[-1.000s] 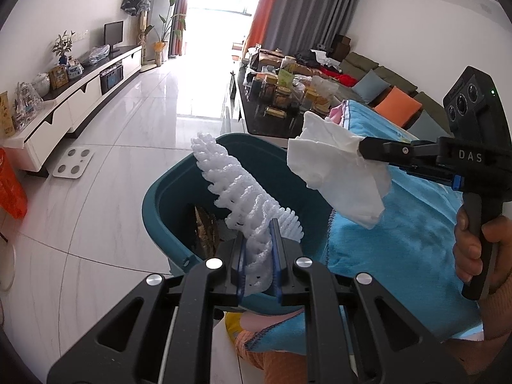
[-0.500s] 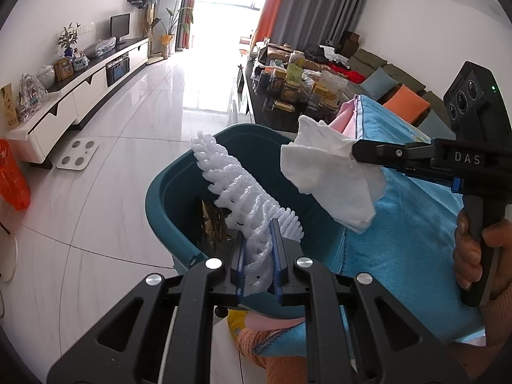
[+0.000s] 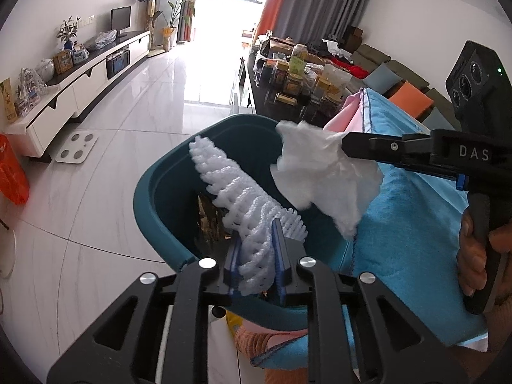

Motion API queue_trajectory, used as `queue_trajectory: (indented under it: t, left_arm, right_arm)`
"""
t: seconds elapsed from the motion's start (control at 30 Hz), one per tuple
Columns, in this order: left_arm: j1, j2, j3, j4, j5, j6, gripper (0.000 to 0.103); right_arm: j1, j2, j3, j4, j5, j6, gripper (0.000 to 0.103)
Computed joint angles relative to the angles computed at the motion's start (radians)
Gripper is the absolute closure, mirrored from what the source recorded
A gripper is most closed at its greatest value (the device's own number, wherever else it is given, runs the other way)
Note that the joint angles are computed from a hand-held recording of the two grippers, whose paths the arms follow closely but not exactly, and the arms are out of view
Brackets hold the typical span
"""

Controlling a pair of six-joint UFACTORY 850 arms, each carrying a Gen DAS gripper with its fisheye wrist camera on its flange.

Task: Collect trash
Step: 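Open the left tool over the bin while the right tool releases the tissue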

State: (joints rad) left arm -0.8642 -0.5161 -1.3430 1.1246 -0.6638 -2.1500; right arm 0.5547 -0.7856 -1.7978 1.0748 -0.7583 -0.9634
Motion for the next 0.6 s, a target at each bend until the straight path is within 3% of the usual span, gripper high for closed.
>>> queue_trajectory:
  t: [0.1, 0.17, 0.27, 0.37, 0.5, 0.6]
  left_arm:
    - [0.007, -0.009, -0.003, 0.003, 0.016, -0.010, 0.080]
    - [0.010, -0.010, 0.001, 0.010, 0.027, -0.027, 0.069]
    - [0.010, -0.011, 0.007, 0.026, 0.029, -0.045, 0.062]
    - [0.005, -0.011, 0.005, 0.034, 0.018, -0.056, 0.061]
    - [-0.011, -0.002, 0.006, 0.050, -0.018, -0.078, 0.057]
    - [-0.033, 0.005, 0.000, 0.066, -0.071, -0.083, 0.049]
  right_arm:
    - [0.001, -0.002, -0.003, -0.004, 0.002, 0.005, 0.084]
    - [0.000, 0.000, 0.000, 0.003, 0.002, 0.001, 0.083]
    - [-0.003, 0.007, 0.013, 0.015, 0.003, -0.012, 0.081]
    - [-0.010, 0.014, 0.026, 0.029, -0.001, -0.029, 0.079]
    - [-0.025, 0.033, 0.058, 0.060, -0.002, -0.066, 0.079]
    - [-0.037, 0.060, 0.096, 0.088, 0.005, -0.112, 0.075]
